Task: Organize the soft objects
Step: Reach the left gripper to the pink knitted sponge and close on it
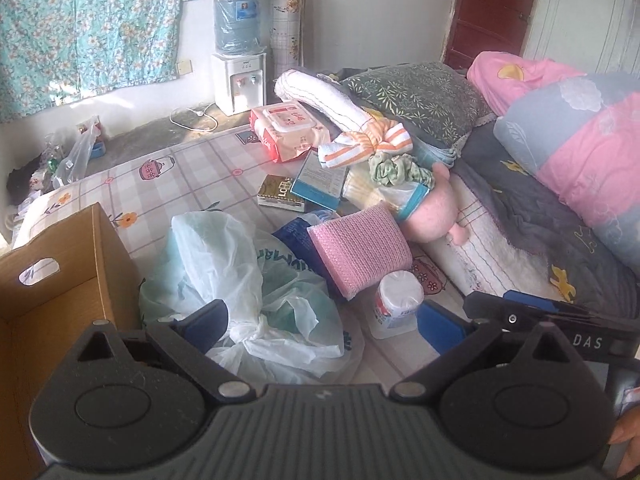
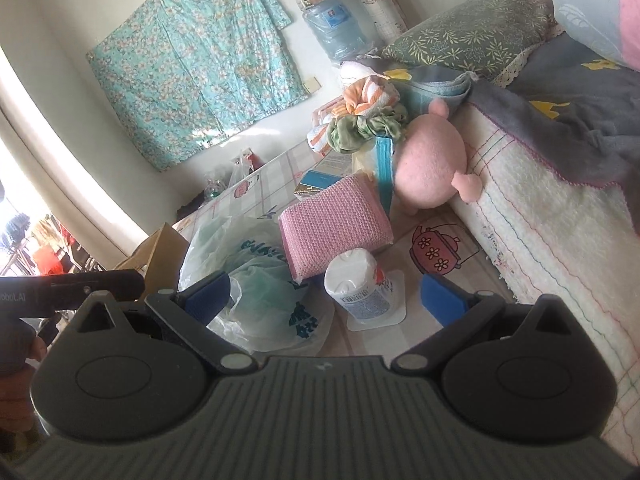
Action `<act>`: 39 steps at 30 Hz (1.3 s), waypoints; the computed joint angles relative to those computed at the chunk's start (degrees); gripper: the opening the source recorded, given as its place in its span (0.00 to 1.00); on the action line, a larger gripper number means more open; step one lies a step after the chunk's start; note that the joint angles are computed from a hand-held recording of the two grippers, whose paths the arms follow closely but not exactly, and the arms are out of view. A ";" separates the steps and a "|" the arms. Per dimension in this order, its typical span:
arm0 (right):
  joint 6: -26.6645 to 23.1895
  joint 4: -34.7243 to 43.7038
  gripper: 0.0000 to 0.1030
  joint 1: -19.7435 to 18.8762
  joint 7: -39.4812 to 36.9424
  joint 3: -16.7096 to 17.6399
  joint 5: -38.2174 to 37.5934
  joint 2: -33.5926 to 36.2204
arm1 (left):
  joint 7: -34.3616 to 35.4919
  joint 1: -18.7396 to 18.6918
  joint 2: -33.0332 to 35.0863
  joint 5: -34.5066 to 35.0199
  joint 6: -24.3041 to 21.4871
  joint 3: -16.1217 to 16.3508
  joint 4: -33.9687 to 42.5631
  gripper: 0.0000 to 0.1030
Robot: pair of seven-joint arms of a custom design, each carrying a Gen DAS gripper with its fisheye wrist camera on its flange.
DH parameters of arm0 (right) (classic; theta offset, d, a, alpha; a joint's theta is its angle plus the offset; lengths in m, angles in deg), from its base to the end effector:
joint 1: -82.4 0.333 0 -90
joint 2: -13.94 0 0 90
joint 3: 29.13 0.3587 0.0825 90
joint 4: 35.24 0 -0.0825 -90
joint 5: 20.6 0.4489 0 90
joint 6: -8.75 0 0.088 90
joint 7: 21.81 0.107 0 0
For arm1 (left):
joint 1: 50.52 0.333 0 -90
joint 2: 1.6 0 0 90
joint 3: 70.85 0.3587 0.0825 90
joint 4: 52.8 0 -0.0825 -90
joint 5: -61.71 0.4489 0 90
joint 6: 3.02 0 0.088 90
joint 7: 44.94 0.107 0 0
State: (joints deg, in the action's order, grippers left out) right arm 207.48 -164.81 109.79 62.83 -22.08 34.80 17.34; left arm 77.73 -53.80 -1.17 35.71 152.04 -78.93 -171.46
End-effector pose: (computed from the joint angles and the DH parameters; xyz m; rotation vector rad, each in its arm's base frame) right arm 0.5396 0.2515 0.4392 -1.1773 1.7750 -0.3491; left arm 0.6402 -0.1129 0.5070 -1.4661 2.2513 -0.8466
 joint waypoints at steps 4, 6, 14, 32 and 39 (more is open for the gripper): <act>-0.04 -0.70 0.99 -5.19 17.46 1.38 -16.19 1.67 | 0.62 0.31 3.87 1.15 -1.33 -0.87 4.58 0.90; -0.16 -0.71 0.99 -7.55 24.55 1.94 -22.79 2.46 | 2.71 0.93 5.36 0.10 -1.20 -1.72 6.26 0.89; 0.45 0.74 0.93 -18.36 49.72 6.01 -45.02 6.76 | 2.30 2.70 12.75 4.70 -7.15 -4.10 15.95 0.71; -1.38 14.46 0.52 -46.72 74.12 29.46 -72.93 28.44 | -0.08 1.92 32.09 15.99 -19.55 -7.26 38.83 0.37; -1.21 21.25 0.46 -41.94 65.51 26.66 -68.61 32.11 | -2.53 3.77 35.43 13.96 -26.34 -8.04 43.97 0.36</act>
State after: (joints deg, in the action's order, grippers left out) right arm 206.27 -143.56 67.86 128.34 4.58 -33.81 49.45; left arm 75.21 -50.03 34.26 49.67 125.69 -86.98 -127.49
